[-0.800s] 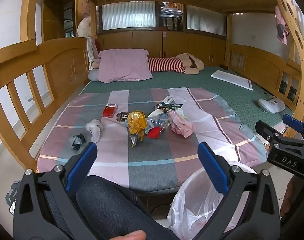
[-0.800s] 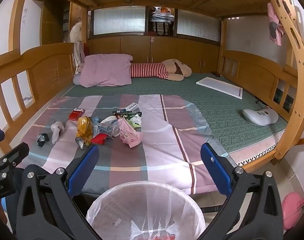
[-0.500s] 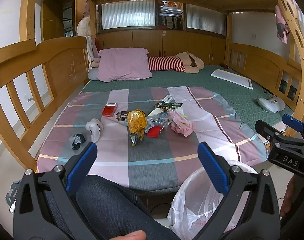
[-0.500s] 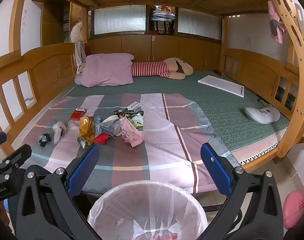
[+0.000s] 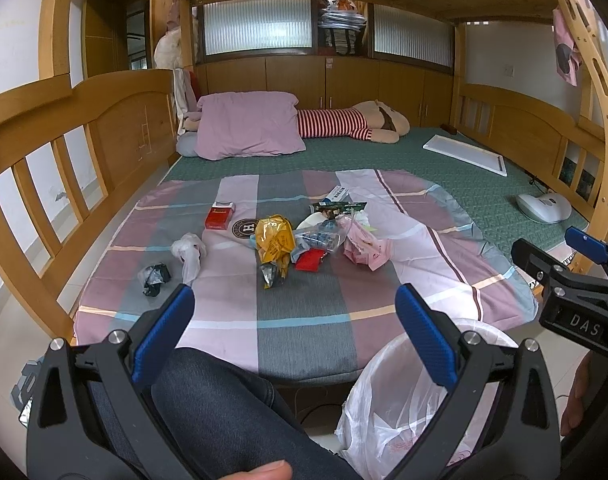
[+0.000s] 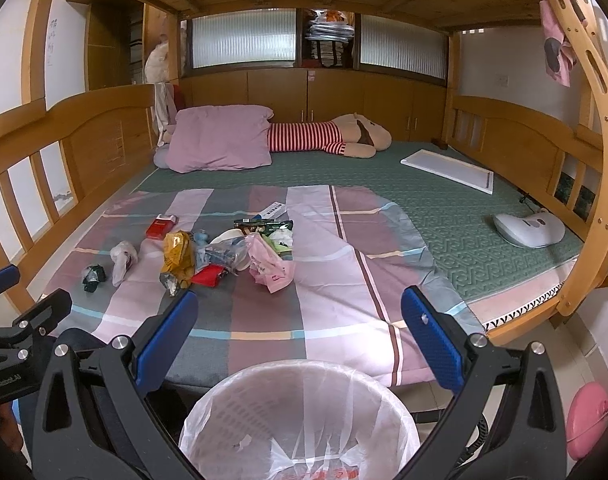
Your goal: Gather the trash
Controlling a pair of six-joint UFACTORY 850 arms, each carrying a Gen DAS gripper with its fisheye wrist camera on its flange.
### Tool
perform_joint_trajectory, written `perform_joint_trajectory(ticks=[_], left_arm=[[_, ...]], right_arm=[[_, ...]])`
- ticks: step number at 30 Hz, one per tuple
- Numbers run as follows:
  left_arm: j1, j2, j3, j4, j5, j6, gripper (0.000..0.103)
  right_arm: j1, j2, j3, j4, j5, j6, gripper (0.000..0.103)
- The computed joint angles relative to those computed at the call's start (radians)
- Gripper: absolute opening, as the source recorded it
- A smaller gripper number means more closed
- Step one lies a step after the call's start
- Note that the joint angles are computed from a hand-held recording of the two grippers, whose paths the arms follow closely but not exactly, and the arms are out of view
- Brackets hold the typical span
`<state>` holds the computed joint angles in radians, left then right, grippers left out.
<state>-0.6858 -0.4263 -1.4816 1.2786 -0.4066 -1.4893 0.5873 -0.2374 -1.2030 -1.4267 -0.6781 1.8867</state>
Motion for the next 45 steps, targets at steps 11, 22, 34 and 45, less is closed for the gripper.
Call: perform_joint_trajectory(ticks=[11, 22, 34, 45], left_arm=[[0.002, -0.002, -0.004, -0.021, 0.000, 0.021, 0.100], [0.003, -0.003, -0.004, -0.026, 0.000, 0.023, 0.100], [0.006, -0.002, 0.003, -0.020, 0.002, 0.016, 0.100], [0.008, 0.003, 0.014, -0.016, 0.005, 0.011, 0.100]], right_arm=[[0.001, -0.008, -0.013, 0.049, -0.012, -0.070, 0.100], [0.004, -0.016, -0.005, -0.003, -0.020, -0.020, 0.100], [0.005, -0.026, -0.026, 0.061, -0.040, -0.114, 0.100], [0.003, -0.026, -0.025, 0.071, -0.031, -0.115, 0.100]])
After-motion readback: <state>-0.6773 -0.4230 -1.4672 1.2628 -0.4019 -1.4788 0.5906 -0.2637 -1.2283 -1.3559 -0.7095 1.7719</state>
